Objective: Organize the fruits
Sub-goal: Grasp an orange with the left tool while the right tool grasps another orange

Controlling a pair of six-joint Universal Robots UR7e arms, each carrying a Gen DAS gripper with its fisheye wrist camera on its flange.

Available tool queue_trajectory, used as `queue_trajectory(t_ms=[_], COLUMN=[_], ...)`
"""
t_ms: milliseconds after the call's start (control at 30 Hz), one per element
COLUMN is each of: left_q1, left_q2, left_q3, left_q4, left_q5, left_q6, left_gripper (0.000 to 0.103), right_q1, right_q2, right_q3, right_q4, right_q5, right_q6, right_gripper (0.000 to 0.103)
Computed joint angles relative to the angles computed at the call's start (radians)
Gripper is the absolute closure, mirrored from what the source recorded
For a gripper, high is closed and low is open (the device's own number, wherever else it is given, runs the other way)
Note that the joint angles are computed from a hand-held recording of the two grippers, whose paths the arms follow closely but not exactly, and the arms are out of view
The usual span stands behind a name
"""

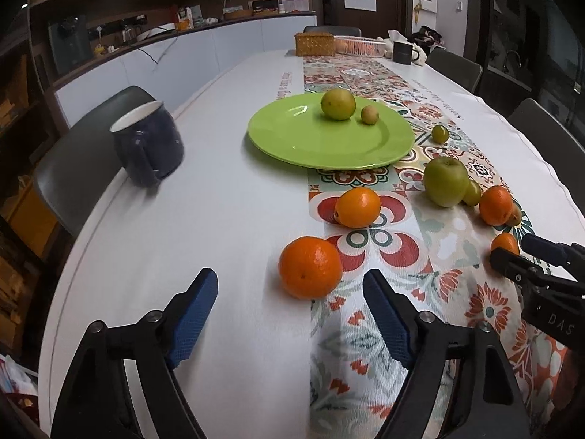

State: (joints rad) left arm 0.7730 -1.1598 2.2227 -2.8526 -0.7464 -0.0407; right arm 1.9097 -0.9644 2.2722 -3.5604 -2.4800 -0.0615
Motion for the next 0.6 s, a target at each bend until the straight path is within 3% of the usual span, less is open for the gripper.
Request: queue_trajectory(t_ms=[333, 600], left_q1=[0.035, 0.037], left_q2=[0.048, 0.071], left_q3=[-0.051, -0.061], left_q4=[0.028, 0.011], left_q5=[-0.060, -0.042], left_q6=[0.007, 0.025], left_gripper=[0.043, 0.062], right_q1=[-0.022, -0.031], right_q2=[0.002, 0.006], right_q3=[-0.007, -0.011], right_q4=[0.021, 0.023], right_q5=[0.013, 0.020], right_q6=[-0.003, -0.016], right_gripper=[0.058, 0.070])
